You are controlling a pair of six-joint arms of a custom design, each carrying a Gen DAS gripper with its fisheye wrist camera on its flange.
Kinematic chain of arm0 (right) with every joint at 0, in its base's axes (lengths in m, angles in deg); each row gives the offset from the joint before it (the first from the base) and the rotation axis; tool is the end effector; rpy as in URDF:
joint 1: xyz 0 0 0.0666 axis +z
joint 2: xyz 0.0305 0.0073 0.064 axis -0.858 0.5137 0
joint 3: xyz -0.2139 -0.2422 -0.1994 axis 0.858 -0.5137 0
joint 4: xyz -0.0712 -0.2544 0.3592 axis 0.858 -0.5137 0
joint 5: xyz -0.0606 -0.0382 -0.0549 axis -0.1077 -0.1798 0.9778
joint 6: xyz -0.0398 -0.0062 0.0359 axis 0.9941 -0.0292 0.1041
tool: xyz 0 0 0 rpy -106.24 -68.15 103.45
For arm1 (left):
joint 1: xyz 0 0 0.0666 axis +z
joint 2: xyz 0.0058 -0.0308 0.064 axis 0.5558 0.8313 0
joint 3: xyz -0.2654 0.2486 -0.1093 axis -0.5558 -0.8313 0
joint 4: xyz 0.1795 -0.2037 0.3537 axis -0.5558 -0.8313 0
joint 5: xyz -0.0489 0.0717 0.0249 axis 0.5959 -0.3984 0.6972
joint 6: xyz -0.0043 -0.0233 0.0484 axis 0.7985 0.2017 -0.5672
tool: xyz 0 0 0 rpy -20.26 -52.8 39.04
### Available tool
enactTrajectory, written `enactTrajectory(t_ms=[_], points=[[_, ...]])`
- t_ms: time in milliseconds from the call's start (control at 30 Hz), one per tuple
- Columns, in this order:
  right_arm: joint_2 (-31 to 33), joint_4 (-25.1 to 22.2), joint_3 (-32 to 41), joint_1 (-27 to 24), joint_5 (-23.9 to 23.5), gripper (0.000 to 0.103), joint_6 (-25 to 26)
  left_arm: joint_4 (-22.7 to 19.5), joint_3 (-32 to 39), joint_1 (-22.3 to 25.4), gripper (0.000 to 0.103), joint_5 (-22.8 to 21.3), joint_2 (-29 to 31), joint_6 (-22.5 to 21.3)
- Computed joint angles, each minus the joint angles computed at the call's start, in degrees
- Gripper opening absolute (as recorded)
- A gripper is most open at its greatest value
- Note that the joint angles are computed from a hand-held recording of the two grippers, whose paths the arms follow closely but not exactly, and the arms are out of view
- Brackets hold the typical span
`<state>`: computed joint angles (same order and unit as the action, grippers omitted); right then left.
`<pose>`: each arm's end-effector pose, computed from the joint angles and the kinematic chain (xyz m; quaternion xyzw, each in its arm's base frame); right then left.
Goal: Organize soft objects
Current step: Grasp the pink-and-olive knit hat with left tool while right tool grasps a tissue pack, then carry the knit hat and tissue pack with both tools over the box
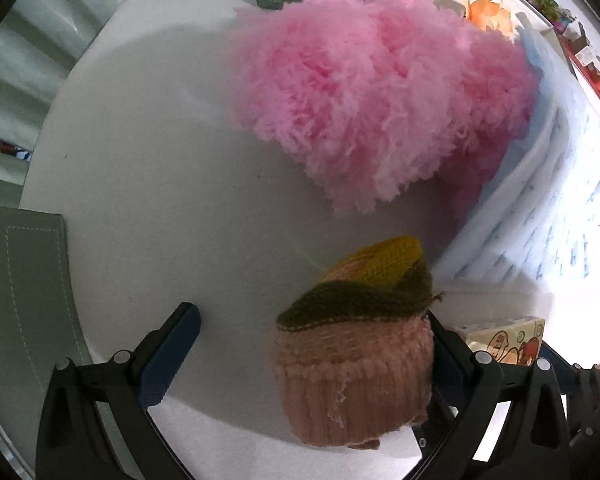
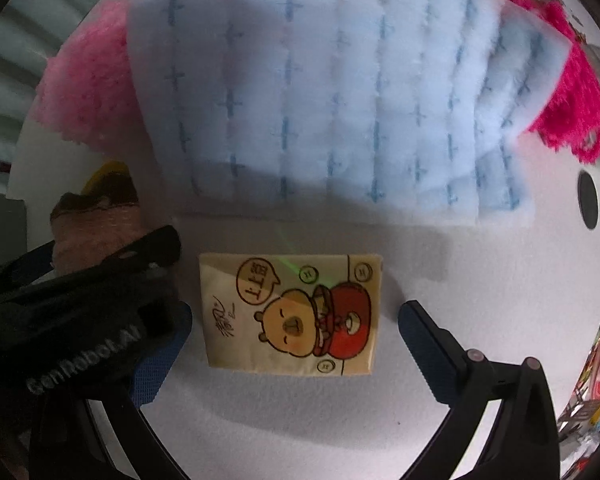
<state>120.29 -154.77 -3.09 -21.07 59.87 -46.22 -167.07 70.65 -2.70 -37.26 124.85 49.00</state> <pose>0.3606 0.2816 0.4113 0.3400 0.9398 0.0308 0.0157 0.4686 -0.3471 0.3721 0.2953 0.9551 -0.0121 0.0229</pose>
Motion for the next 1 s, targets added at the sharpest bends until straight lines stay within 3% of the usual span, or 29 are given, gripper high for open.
enactTrajectory(t_ms=[133, 200, 300, 367, 467, 633, 1000], points=[[3.21, -1.01, 3.07, 0.89, 1.29, 0.094, 0.32, -1.91, 2.21, -0.32, 0.103, -0.08, 1.91, 0.49], [4.39, -2.74, 5.09, 1.55, 2.38, 0.078, 1.35, -3.61, 5.96, -0.86, 0.103, -0.18, 4.71, 1.02], [3.25, -2.51, 4.80, 1.43, 1.43, 0.076, 2.24, -4.38, 9.62, -2.01, 0.093, -0.21, 7.05, 0.52], [2.46, -2.34, 3.90, 0.95, 0.87, 0.076, 2.13, -4.14, 9.89, -2.61, 0.079, -0.31, 6.80, -1.01], [0.66, -1.34, 2.53, 1.31, -0.11, 0.076, 0.00, -4.49, 10.56, -3.45, 0.066, -0.51, 6.82, -3.12], [-1.65, -1.69, 1.29, 2.51, -0.36, 0.077, -2.95, -4.88, 9.67, -4.07, 0.060, -1.03, 5.72, -4.70], [-4.46, -3.51, -0.66, 8.87, -2.09, 0.077, -12.07, -5.08, -3.14, -5.84, 0.060, -0.44, -4.35, -10.51]])
